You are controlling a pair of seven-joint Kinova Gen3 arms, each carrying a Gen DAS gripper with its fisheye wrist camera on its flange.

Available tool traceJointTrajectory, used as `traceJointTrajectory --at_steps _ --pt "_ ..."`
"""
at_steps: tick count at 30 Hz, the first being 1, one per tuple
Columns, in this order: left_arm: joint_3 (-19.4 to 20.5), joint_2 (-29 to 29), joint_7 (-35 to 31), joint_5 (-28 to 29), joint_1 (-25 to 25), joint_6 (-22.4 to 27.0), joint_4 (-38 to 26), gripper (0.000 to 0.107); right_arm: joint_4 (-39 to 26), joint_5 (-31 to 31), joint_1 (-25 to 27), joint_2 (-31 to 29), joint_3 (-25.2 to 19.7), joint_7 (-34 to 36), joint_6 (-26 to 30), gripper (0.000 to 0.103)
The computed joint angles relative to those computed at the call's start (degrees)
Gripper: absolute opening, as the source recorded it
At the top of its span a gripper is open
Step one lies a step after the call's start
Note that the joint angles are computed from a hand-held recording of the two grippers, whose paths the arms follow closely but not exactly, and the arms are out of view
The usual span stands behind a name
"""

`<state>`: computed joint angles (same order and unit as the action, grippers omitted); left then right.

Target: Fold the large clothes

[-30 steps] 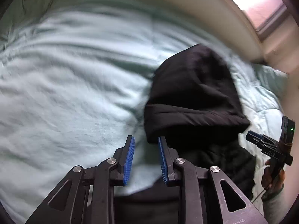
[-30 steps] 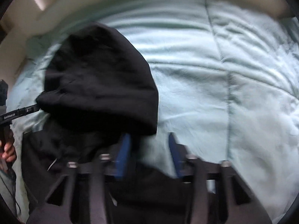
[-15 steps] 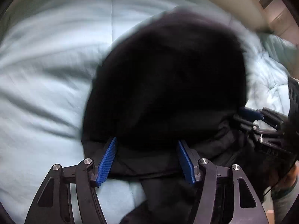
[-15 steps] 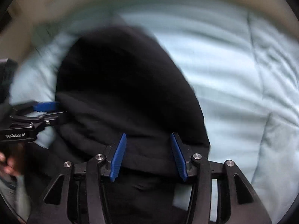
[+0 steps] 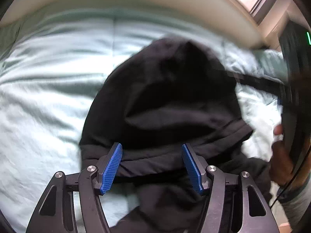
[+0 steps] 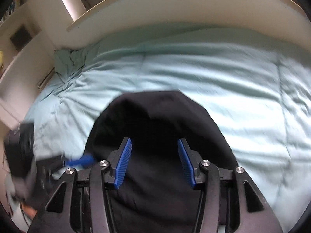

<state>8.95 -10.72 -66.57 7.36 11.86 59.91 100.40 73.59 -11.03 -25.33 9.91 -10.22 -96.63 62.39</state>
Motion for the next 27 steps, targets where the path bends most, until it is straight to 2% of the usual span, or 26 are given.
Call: traceJointTrajectory --at_steps 2,5,9,11,14,17,19,21,23,25,27 --pt "0.12 0.91 -1.47 1.48 -1.23 -1.05 1.86 0.065 -3.10 1.12 -1.79 4.87 0.67 -3.32 1.04 0.053" --pt "-1.55 -0.29 -2.47 2.44 -0.23 -4.14 3.87 0.065 -8.89 0.32 -1.28 12.47 1.13 -6.82 6.50 0.049" --pt "-3.52 -3.13 -5.38 4.50 -0.62 -3.13 5.84 0.065 -10.36 -4.04 1.93 14.90 1.01 -8.04 7.90 0.047" --pt "-3.99 -4.07 -6.49 6.44 -1.23 -1.69 4.94 0.065 -10.74 -3.98 2.70 13.93 0.84 -6.40 9.27 0.047" --pt "-8.38 -7.18 -11.38 12.40 0.15 -2.78 4.46 0.065 -8.36 -4.65 4.10 8.57 1.65 -1.71 10.55 0.050" --pt "-6.99 -8.43 -11.19 11.85 -2.43 -2.82 3.01 0.066 -2.69 -2.25 6.71 0.76 0.18 0.31 11.68 0.051" --pt "-6.73 -6.04 -10.23 10.79 -3.55 -1.18 2.26 0.066 0.64 0.12 6.55 -2.73 0.36 0.77 12.12 0.053" --pt "-6.49 -1.92 -8.80 10.29 -4.54 1.47 1.84 0.065 3.01 2.07 4.64 -3.53 1.68 0.95 13.84 0.053" --pt "-7.63 0.84 -10.81 12.45 -5.56 1.95 4.48 0.065 6.77 2.04 4.34 -3.35 2.59 2.23 14.48 0.051" --pt "-7.57 -0.59 -11.44 12.77 -5.86 0.81 5.57 0.065 10.19 -0.74 6.52 -3.81 2.54 4.24 12.43 0.051" --pt "-6.76 -2.34 -10.58 11.56 -6.08 1.64 4.62 0.065 10.04 -2.39 7.62 -4.45 3.00 5.61 12.48 0.052"
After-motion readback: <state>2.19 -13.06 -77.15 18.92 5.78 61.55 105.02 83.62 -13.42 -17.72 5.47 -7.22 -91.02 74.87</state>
